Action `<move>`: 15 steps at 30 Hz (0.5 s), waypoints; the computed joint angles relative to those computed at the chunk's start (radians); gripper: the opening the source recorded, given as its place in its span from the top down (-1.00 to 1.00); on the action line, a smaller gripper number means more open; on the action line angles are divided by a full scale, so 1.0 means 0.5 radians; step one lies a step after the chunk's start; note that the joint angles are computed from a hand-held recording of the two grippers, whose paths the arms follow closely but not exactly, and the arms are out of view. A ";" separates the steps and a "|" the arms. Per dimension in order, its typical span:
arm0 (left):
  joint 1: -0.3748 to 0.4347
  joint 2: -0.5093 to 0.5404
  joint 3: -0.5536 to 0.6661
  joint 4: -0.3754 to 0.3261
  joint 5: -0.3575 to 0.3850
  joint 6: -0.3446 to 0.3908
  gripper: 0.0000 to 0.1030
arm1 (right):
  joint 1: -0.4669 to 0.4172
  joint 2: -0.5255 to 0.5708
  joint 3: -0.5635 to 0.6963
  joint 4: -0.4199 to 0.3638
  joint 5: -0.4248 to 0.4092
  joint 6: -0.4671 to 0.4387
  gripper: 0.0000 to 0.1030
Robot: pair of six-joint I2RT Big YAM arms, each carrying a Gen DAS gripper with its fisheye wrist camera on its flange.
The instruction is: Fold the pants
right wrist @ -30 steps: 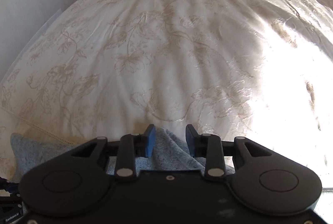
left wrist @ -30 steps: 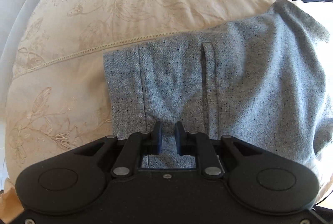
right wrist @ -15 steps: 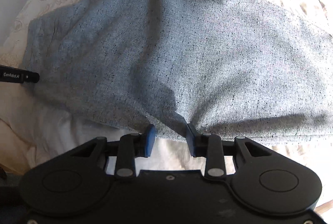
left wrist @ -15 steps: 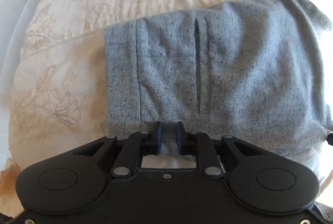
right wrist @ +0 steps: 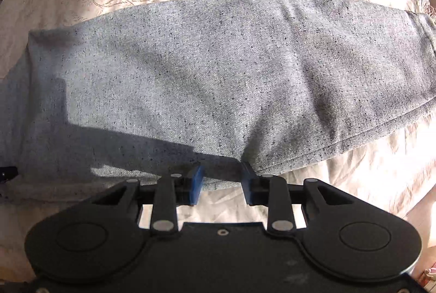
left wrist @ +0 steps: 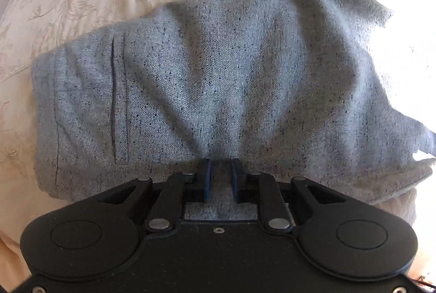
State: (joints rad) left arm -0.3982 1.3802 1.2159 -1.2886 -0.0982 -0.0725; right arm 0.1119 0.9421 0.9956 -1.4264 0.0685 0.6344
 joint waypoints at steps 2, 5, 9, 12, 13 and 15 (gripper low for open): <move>-0.106 -0.007 0.077 -0.005 -0.128 -0.143 0.50 | -0.194 -0.061 0.028 0.080 -0.013 -0.200 0.30; -0.267 0.074 0.226 0.036 -0.176 -0.343 0.50 | -0.580 -0.026 0.066 0.271 -0.148 -0.486 0.30; -0.515 0.296 0.446 0.071 -0.206 -0.537 0.49 | -0.957 0.188 0.123 0.486 -0.220 -0.893 0.30; -0.689 0.489 0.621 0.052 -0.239 -0.617 0.49 | -1.197 0.401 0.168 0.552 -0.205 -1.114 0.30; -0.720 0.553 0.682 0.037 -0.237 -0.631 0.49 | -1.253 0.443 0.175 0.574 -0.156 -1.164 0.30; -0.793 0.627 0.774 0.020 -0.189 -0.686 0.49 | -1.412 0.510 0.180 0.650 -0.049 -1.295 0.31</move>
